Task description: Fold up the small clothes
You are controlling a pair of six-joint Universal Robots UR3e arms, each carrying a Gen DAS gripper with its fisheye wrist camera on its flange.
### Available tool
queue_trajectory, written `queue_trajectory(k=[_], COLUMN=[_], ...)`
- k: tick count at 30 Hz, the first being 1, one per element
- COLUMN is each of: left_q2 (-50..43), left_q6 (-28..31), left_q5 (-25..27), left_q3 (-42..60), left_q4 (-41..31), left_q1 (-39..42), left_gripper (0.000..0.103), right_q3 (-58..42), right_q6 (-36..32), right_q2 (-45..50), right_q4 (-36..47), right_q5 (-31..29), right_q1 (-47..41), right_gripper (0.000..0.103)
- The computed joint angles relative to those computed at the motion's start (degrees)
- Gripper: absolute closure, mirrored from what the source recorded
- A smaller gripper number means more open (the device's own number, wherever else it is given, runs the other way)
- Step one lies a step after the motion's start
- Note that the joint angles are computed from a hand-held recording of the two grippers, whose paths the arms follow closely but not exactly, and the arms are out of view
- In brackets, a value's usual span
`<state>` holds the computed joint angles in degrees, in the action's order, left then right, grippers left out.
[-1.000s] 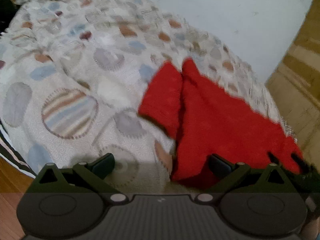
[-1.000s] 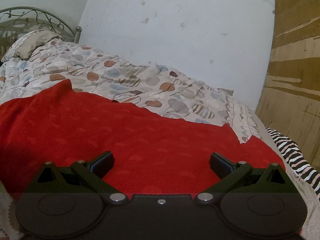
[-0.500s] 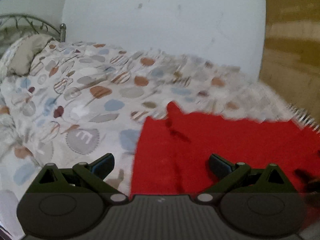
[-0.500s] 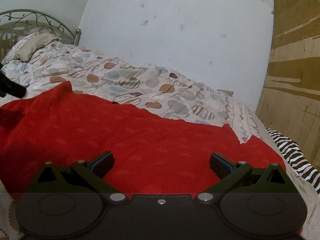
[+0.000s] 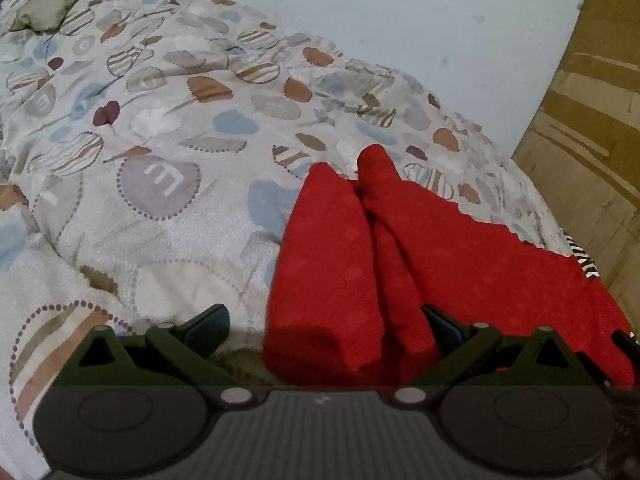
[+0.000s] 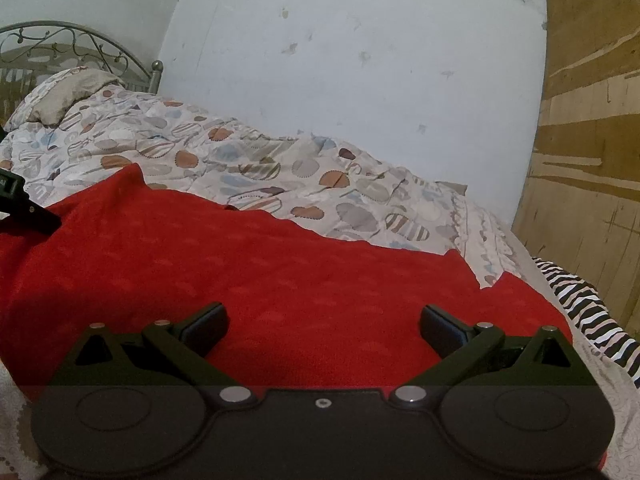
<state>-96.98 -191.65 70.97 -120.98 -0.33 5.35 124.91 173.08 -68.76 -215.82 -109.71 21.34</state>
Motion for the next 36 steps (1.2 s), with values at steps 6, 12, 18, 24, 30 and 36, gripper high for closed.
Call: queue_trajectory(k=[6,12,18,24,30,36], left_q2=[1.4,2.2,2.0,-5.6,-22.2,-32.8], left_q6=[-0.1,-1.5,-2.6,-2.2,3.2,4.1], left_q5=[-3.0,4.5,11.5,14.7,17.8,16.6], left_q3=[1.9,4.5,14.4,37.3,66.5,76.6], left_q4=[-4.9,-5.0,-11.1,-23.0,-36.9,-42.8], left_q1=[0.4,-5.2,-12.5,-22.1,-34.5,-39.5], left_gripper=[0.036,0.083,0.086,0.086,0.086,0.086], right_q3=[0.1,0.1,0.0,0.7,-1.5,11.9], right_q6=[0.0,0.0,-0.1,0.7,-5.3,-11.5], right_q2=[0.0,0.1,0.1,-1.1,-3.3,-9.6], right_q4=[-0.1,-0.2,-0.5,-1.1,0.9,-7.0], right_q5=[0.1,-0.1,-0.4,0.6,-16.4,-14.3], right_q1=[0.0,0.1,0.1,-0.9,3.2,-4.2], right_gripper=[0.0,0.0,0.0,0.0,0.001,0.0])
